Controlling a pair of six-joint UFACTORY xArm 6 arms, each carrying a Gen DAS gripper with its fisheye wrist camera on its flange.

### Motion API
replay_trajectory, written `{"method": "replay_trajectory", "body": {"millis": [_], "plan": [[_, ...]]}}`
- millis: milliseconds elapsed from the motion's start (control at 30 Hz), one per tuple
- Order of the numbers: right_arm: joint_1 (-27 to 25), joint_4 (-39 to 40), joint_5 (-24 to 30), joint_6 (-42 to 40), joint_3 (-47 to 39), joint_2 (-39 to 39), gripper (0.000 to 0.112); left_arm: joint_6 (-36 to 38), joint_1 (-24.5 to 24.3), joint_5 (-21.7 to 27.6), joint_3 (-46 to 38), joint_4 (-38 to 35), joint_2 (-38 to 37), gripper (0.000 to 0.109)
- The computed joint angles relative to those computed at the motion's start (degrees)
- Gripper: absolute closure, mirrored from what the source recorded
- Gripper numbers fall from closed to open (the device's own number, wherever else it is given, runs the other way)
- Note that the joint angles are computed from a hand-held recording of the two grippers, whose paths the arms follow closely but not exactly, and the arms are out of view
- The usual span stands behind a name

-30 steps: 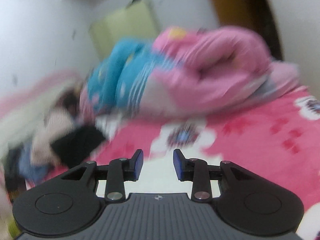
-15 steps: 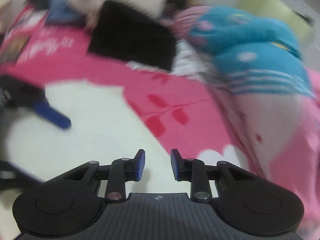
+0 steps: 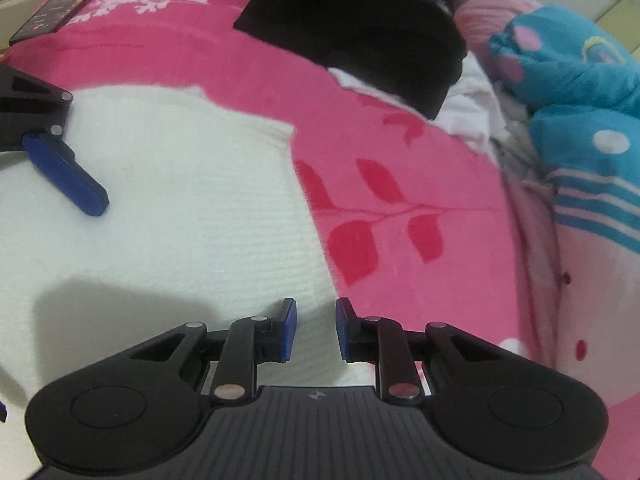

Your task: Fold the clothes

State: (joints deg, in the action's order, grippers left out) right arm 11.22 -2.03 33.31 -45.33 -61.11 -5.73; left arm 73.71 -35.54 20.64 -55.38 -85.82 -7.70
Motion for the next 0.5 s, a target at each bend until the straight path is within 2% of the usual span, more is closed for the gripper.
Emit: {"method": "replay_trajectory", "body": {"millis": [67,167,267,433,500], "plan": [[0.01,0.31,1.06,-0.27,-0.71,0.53,0.092,-0.06,0.05,0.09,0.02,-0.15,-0.06,0.006],[0.47,-0.64,0.54,0.43,0.19,0.07,0.1,-0.14,0.26,0.4,-0.05,-0.54,-0.05,0.006],[1.18,-4.29,-3.12,3.61,3.47,-1.61,0.11,-0.04,0.35,0.45,-0.14,-0.94,-0.03,0.006],[1.74,-15.33,-11.25,12.15,8.44,-4.53,0.111,-0.14,0.68,0.53,-0.18,-1.83,-0.12,0.006],[1.43,-18.29,-12.69,14.95,8.54,-4.57,0.111,-0.5,0.86,0.6,-0.18,-1.93,-0.19,0.006]]}}
